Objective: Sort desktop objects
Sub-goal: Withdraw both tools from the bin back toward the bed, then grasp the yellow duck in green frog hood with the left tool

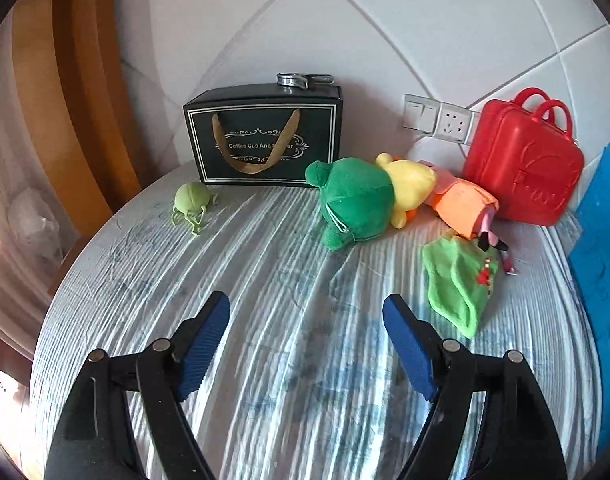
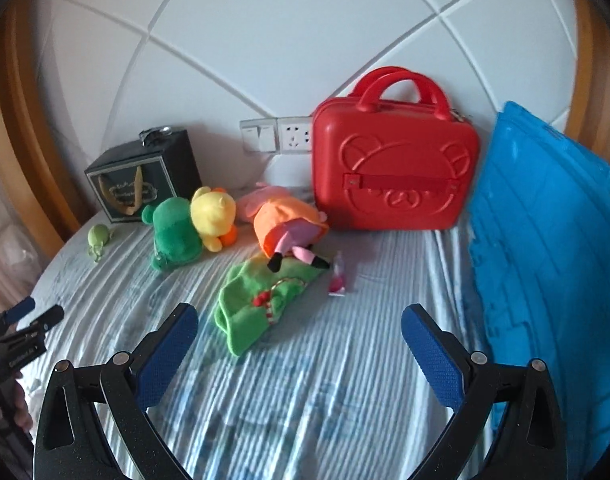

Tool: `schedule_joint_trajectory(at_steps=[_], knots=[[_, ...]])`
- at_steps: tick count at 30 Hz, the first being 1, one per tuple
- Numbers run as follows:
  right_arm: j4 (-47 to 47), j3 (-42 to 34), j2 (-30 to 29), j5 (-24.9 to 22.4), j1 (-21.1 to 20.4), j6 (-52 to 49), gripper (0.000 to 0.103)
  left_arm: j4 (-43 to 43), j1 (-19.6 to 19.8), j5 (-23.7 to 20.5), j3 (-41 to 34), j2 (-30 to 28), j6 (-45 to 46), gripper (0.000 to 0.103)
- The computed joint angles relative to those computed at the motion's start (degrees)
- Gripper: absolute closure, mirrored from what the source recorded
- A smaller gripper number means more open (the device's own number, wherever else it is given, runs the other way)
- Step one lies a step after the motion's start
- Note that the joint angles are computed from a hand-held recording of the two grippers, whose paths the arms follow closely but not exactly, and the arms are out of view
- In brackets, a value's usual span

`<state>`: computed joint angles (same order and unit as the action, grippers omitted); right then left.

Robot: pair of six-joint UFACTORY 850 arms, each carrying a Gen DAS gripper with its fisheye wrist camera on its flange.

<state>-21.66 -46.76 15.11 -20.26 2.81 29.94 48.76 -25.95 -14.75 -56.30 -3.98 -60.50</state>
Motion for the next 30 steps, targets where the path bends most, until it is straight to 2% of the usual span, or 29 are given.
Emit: schedule_joint_trajectory(at_steps=[1,5,7,9,13,15,17,19,21,23,25,26,28,30], knots=[[1.58,-1.13,-2.48,0.87,-0.07,-2.00,0.000,-0.73,0.46,0.36,-1.56,-2.04,0.81,0.024],[19.28,-7.02,-13.16,4.37,-1.08,-20.18,0.000,-2.39,1.47,1.67,-8.49,-10.55,3.58,0.024],[23.32,-10.83,-18.36,4.99,-1.01,-25.40,0.000,-4.94,1.79,2.14,-12.29,-14.75,7.06,0.024],[22.77,-16.48,-24.42,3.09,-0.72,-25.21,0.000,-7.26,1.81,1.87,-16.74,-19.31,10.15,0.024],[31.92,-25.50,-33.09,2.87,-0.93,-34.55,0.001,-17.50,2.38,1.69,-25.04,-25.93,20.13,0.024],[30.60,-30.51,-36.85,2.17,-0.77,-33.61,0.011,-18.65,2.74,1.07,-29.93,-28.72,20.67,0.024],[23.17,-36.50,-41.15,0.45,-0.28,-26.65,0.025,-18.72,3.05,-0.74,-36.38,-32.51,19.52,0.024],[14.71,-42.39,-45.31,-1.81,0.30,-18.82,0.026,-26.71,3.68,-5.81,-46.21,-38.49,26.27,0.024],[10.93,-48.78,-50.16,-4.90,0.70,-14.56,0.026,-35.86,4.06,-12.39,-56.98,-45.16,35.22,0.024],[5.18,-53.83,-54.29,-8.75,1.19,-8.99,0.026,-36.74,3.58,-17.85,-63.95,-50.07,38.30,0.024],[6.59,-55.45,-56.39,-12.86,1.47,-11.71,0.026,-35.22,3.11,-17.01,-61.33,-48.67,38.02,0.024],[6.09,-52.98,-55.48,-12.57,1.88,-12.99,0.026,-36.26,3.18,-13.43,-56.42,-45.82,39.70,0.024],[-0.51,-43.85,-49.77,-8.01,2.53,-9.65,0.026,-45.46,3.87,-8.11,-47.18,-39.95,48.61,0.024],[-0.74,-36.22,-44.42,-4.07,2.35,-8.71,0.026,-53.99,4.27,-4.38,-39.16,-34.60,56.69,0.018]])
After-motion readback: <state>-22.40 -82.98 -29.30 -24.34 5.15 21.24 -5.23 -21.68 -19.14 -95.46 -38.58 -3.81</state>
